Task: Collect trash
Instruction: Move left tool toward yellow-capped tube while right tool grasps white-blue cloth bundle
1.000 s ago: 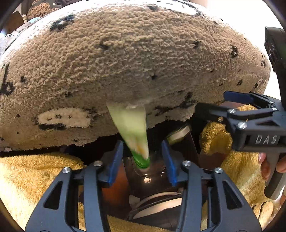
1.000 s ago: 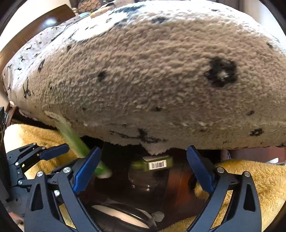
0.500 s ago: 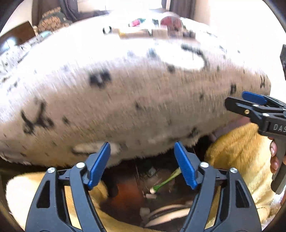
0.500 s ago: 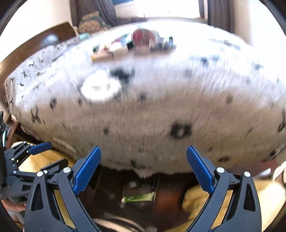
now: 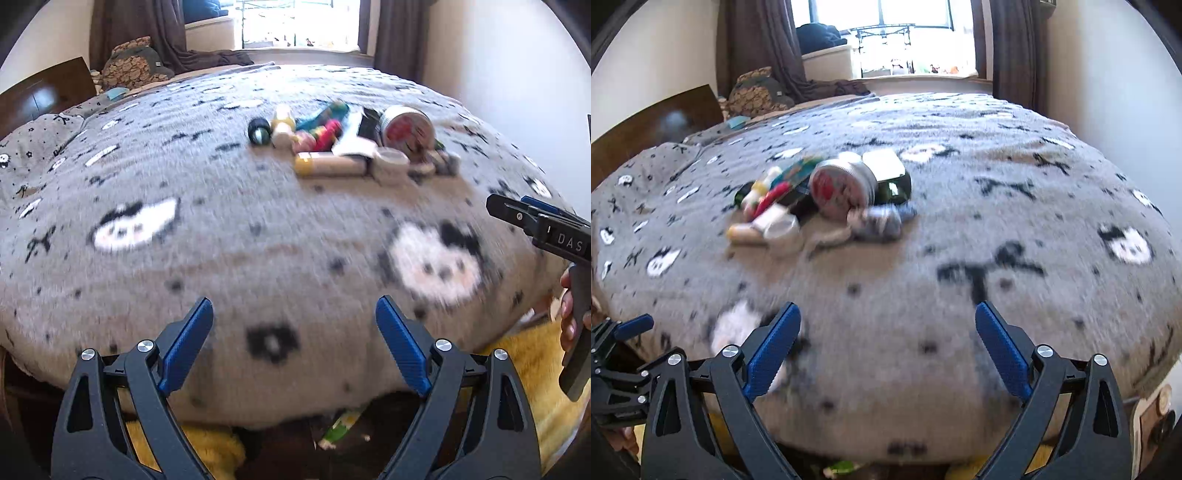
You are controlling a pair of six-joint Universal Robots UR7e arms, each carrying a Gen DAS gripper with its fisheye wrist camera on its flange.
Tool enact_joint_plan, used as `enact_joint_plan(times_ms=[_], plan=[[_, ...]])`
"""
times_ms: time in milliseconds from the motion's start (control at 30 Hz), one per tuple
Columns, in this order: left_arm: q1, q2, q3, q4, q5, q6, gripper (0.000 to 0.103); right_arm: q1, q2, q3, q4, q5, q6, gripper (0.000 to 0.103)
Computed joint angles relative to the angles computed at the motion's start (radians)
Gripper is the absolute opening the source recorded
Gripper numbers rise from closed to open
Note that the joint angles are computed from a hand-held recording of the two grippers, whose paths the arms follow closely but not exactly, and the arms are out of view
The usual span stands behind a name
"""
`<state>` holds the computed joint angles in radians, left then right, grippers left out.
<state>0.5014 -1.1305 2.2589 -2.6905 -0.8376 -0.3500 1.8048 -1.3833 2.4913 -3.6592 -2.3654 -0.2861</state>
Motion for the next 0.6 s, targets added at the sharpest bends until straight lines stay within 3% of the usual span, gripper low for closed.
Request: enact_joint_plan(times_ms=[267, 400, 467, 600], plan=[[0.065, 0.143, -0.144, -0.088, 0.003, 0.096, 0.085, -0.050, 0.066, -0.122, 0.037, 0.053, -0.052, 0.069], [0.092, 0.209, -0.217, -0.099, -0.023, 0.130, 0.085, -0.069, 0.098, -0.169, 0.075, 0.041, -0.065, 0.059], [0.101, 0.236, -0.246, -0.097, -0.027, 0.137, 0.085, -0.082, 0.100, -0.174, 0.092, 0.057, -0.069, 0.048], [0.113, 0.276, -0.284, -0.104, -0.037, 0.147, 0.085, -0.094, 0.108, -0.163, 0.052, 0.082, -0.110, 0.041]])
